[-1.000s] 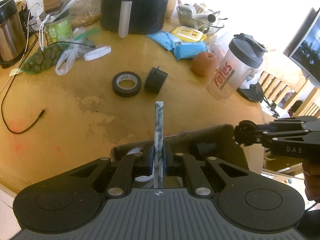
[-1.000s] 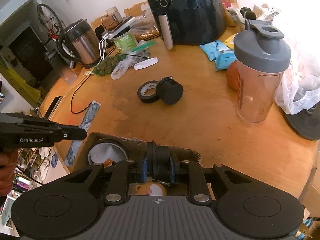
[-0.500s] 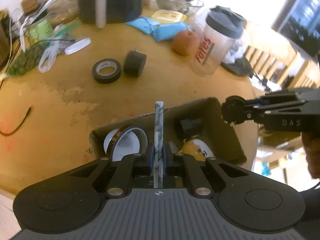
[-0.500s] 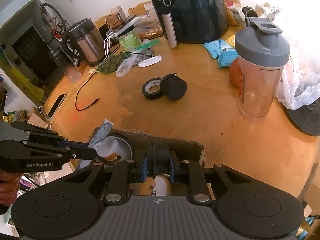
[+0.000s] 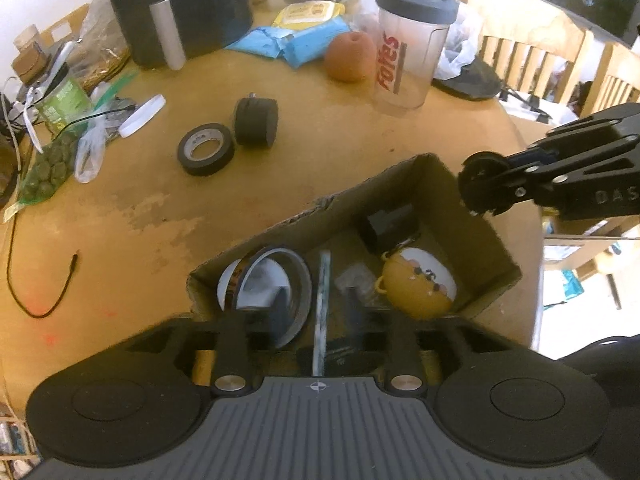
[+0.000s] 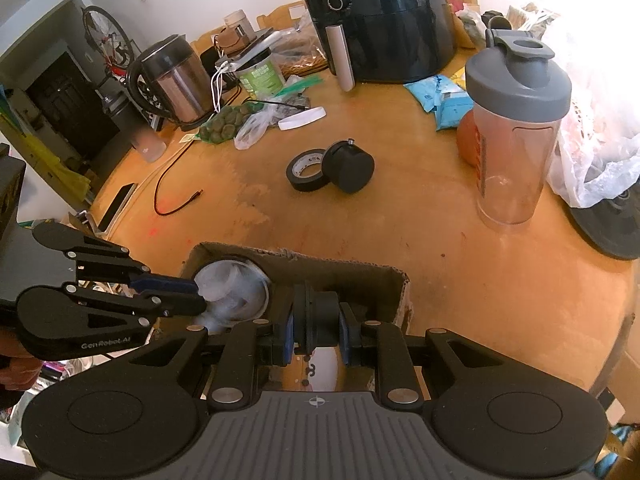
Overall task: Organize rigid objects
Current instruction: 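Lower the marble stick into the box and open the left tool, then lower the plug adapter into the box and open the right tool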
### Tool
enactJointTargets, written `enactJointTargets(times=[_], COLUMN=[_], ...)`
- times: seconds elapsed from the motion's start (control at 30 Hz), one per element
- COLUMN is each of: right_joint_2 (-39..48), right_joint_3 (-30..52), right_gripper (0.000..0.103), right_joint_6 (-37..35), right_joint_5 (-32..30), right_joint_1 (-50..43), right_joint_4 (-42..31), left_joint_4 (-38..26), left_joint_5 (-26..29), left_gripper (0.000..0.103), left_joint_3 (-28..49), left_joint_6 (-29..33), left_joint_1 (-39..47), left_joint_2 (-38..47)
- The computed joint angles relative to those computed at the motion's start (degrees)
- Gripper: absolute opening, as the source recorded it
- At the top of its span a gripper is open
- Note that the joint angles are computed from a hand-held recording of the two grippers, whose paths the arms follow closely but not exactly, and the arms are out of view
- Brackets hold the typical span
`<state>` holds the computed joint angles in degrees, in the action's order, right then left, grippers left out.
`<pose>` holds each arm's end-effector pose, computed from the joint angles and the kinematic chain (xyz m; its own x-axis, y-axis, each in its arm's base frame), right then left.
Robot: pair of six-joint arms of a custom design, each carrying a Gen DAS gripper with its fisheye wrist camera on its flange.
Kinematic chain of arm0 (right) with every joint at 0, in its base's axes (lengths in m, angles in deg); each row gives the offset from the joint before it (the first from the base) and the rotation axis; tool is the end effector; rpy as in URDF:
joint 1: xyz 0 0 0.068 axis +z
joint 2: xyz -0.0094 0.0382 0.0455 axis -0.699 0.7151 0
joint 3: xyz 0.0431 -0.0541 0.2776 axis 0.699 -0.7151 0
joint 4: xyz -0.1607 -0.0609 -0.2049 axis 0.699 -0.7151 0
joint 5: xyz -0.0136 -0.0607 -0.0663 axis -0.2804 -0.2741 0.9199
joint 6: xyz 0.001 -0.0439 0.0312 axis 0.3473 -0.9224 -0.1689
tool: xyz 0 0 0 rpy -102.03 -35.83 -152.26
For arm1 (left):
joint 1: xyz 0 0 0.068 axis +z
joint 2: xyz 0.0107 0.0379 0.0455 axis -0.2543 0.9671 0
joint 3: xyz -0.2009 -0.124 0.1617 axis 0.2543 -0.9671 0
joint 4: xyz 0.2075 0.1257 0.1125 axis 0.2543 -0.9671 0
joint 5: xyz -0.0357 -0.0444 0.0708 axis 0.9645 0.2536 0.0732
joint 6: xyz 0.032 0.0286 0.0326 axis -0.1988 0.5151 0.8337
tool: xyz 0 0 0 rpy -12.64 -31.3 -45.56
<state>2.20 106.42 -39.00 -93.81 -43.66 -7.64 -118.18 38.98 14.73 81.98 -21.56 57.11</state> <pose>0.3128 0.0211 0.1977 -0.8348 -0.1084 -0.5397 -0.3493 0.8620 0.3672 0.3220 -0.0421 0.2171 -0.8056 0.4292 -0.4084 0.4508 0.8914 0.0474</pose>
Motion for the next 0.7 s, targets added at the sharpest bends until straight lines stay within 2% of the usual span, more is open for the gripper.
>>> enactJointTargets(times=[0.03,0.2,0.47,0.7], right_joint_2=[-0.31,-1.25,-0.66,0.37], right_joint_3=[-0.3,-1.23,-0.23,0.92], right_gripper=[0.024,0.024,0.024,0.024], right_joint_6=[-0.02,-0.42,-1.01,-2.37], right_joint_5=[0.03,-0.04,0.02,1.0], right_joint_1=[-0.07,-0.49,0.76,3.93], right_joint_4=[-0.04,-0.43,-1.09,-1.08], left_joint_4=[1.03,2.35,5.13,5.18], left_joint_5=[-0.23,-0.87,-0.53,-0.54], left_gripper=[0.05,0.052,0.052,0.052], left_joint_3=[-1.1,-3.3,-7.71,-10.18], left_joint_6=[-0.33,-4.26,-12.61,-16.86], left_joint_1=[0.05,0.51,2.26,3.66], left_joint_2=[-0.93,-3.77,-8.99,-11.95])
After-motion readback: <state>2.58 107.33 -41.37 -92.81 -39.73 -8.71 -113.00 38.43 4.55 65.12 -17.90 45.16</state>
